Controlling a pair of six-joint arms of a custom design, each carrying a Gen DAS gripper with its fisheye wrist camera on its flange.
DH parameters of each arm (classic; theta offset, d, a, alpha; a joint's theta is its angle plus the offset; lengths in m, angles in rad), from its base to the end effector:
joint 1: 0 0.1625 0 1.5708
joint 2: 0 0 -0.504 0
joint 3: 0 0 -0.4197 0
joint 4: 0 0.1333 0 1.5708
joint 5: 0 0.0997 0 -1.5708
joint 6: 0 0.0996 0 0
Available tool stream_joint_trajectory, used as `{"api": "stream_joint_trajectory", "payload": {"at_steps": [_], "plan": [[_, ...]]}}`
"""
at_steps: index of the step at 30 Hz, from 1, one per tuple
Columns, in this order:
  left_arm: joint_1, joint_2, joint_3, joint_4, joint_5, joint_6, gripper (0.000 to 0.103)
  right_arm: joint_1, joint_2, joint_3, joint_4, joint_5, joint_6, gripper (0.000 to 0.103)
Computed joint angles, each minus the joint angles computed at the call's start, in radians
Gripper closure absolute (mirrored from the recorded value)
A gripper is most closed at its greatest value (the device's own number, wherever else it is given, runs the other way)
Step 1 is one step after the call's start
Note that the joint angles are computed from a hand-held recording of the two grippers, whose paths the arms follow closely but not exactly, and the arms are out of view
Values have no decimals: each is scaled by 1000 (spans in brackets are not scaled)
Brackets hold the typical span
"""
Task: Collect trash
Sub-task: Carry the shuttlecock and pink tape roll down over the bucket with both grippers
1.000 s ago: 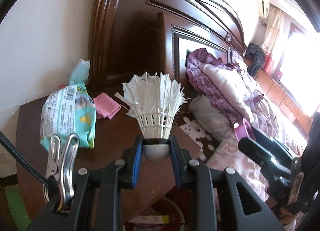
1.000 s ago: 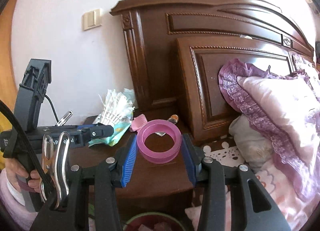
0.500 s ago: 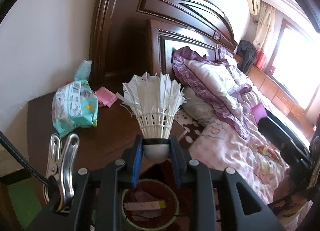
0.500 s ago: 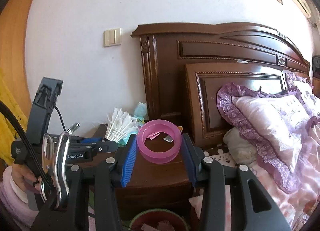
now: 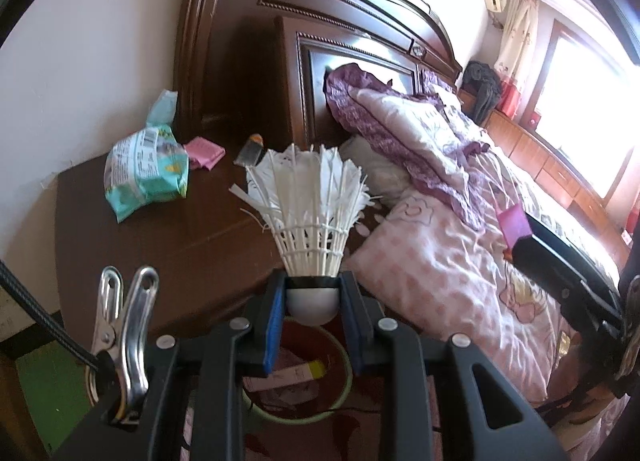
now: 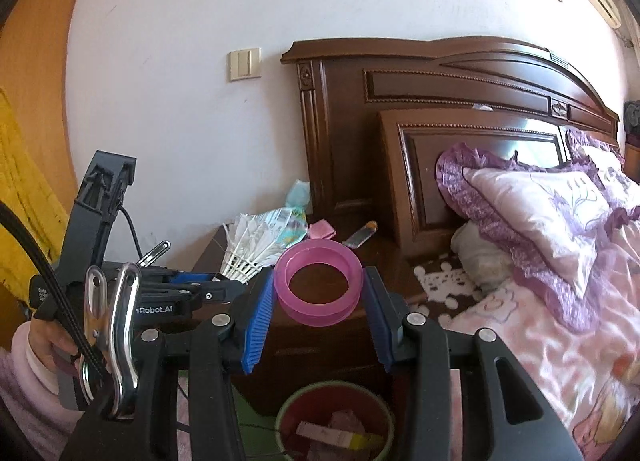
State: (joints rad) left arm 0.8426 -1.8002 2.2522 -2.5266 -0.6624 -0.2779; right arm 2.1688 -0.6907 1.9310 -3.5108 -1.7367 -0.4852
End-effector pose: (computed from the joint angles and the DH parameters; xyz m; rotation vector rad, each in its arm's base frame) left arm -0.0947 -0.4245 0.4645 0.2370 2.3587 -1.0840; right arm 0.4705 -0.4832 0.0757 1.3885 -2.4749 1.0466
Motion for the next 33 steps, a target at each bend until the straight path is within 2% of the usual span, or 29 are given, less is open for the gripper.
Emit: {"api": "stream_joint_trajectory", "payload": {"at_steps": [7,11,16,20,33], "plan": [[13,-25,59,58,-28,-66,76,1,8,76,-59,-28,13,59],[33,-24,99,42,-36,-83,76,-8,19,109,-80,-30,34,59],[96,-1,142,-7,-95,-82,76,-13,59,137,-133,-85,24,59],[137,32,160,-53,-108,-60,76,-23,90,153,-154,-109,23,59],[262,162,192,-267,-169,39,76,-77,171,157,-198,-132,10,59]]}}
